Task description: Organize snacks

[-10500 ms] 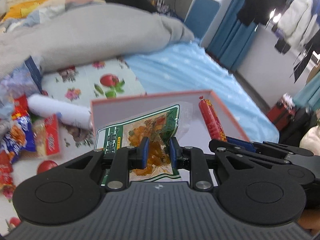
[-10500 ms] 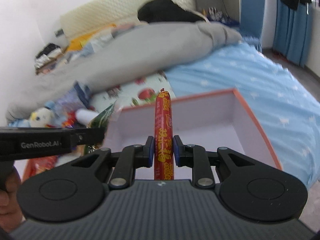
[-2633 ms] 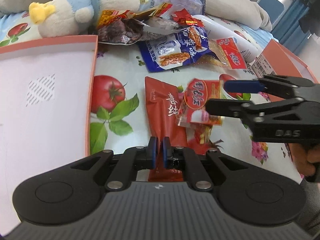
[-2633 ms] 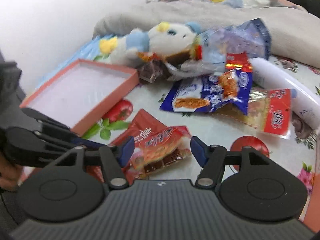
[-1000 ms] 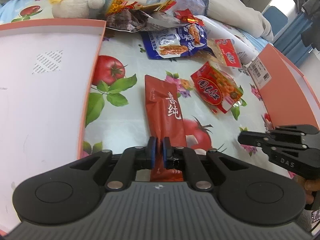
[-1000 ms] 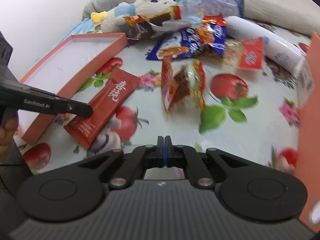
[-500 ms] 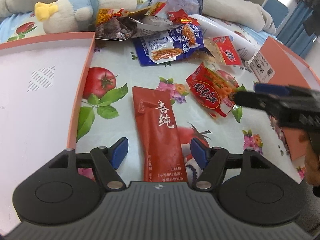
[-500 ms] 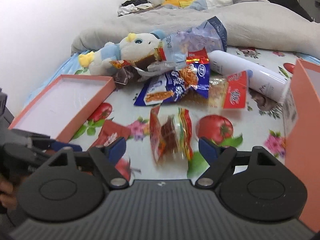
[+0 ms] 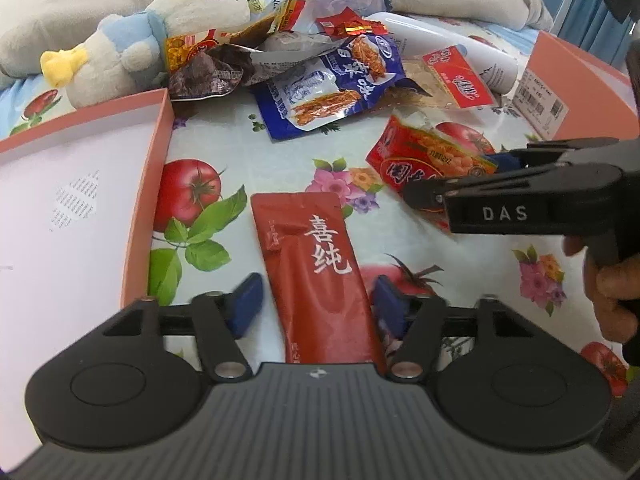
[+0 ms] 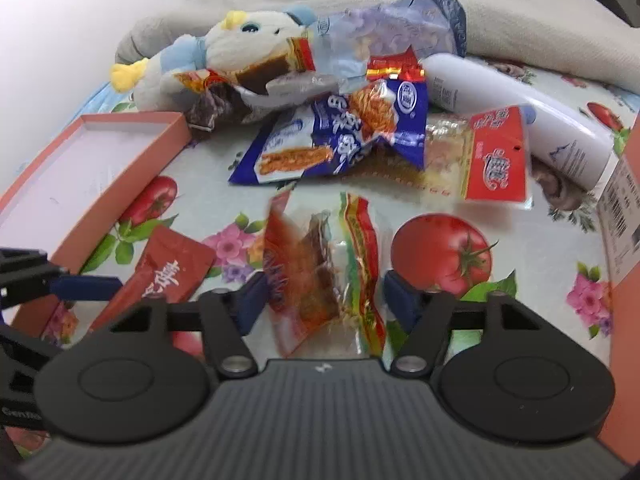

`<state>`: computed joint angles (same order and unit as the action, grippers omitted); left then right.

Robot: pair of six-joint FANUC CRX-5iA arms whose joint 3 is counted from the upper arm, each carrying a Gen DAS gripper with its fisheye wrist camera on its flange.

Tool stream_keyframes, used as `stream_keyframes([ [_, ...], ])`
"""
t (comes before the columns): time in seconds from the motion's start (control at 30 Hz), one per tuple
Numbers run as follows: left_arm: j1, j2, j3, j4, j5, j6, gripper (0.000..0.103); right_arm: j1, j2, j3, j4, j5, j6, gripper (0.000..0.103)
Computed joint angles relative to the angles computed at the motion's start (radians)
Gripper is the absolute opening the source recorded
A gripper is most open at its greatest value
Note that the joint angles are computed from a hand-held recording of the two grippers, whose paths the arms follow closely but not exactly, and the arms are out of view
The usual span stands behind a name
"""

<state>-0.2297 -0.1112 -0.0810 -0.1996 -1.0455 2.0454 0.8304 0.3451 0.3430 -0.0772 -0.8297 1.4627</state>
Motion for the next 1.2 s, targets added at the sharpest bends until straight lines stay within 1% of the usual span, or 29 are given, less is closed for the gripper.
stream_keyframes([
  [0.03, 0.002, 0.002, 0.002, 0.000, -0.003, 0.003, 0.060, 0.001, -0.001, 0.001, -0.002, -0.003, 0.001, 0.046],
  [0.07, 0.005, 0.001, 0.000, 0.005, -0.001, 0.005, 0.059, 0.002, -0.001, 0.002, 0.001, -0.007, -0.003, 0.037],
  [0.1, 0.005, 0.001, 0.001, 0.002, -0.001, 0.007, 0.056, 0.004, -0.005, 0.000, 0.009, -0.009, -0.013, 0.029],
  [0.13, 0.004, 0.002, 0.003, -0.003, -0.004, 0.009, 0.054, 0.005, -0.007, -0.001, 0.015, -0.011, -0.017, 0.025],
  [0.17, 0.003, 0.002, 0.005, -0.005, -0.005, 0.012, 0.052, 0.008, -0.010, -0.002, 0.023, -0.018, -0.017, 0.017],
  [0.2, 0.005, -0.001, 0.001, 0.000, -0.002, 0.012, 0.050, 0.011, -0.013, -0.009, 0.038, -0.017, -0.023, 0.017],
  [0.4, 0.024, -0.031, -0.032, 0.051, 0.024, 0.026, 0.044, 0.020, -0.068, -0.067, 0.067, -0.022, -0.040, 0.016],
  [0.53, 0.003, -0.041, -0.024, 0.033, 0.004, 0.065, 0.041, 0.029, -0.120, -0.116, 0.085, -0.033, -0.078, 0.016],
  [0.67, -0.013, -0.068, -0.030, 0.040, -0.003, 0.117, 0.041, 0.040, -0.170, -0.158, 0.103, -0.046, -0.117, 0.016],
  [0.8, -0.057, -0.080, 0.000, 0.008, -0.045, 0.193, 0.041, 0.056, -0.230, -0.215, 0.151, -0.033, -0.177, 0.016],
  [0.87, -0.069, -0.086, 0.009, 0.010, -0.053, 0.224, 0.041, 0.058, -0.252, -0.235, 0.167, -0.028, -0.202, 0.016],
  [1.0, -0.107, -0.078, 0.055, -0.021, -0.083, 0.257, 0.041, 0.060, -0.290, -0.257, 0.187, -0.031, -0.240, 0.016],
  [1.13, -0.133, -0.065, 0.098, -0.027, -0.098, 0.275, 0.041, 0.052, -0.322, -0.260, 0.179, -0.044, -0.250, 0.016],
  [1.2, -0.140, -0.068, 0.108, -0.015, -0.087, 0.296, 0.041, 0.050, -0.337, -0.260, 0.184, -0.047, -0.253, 0.016],
])
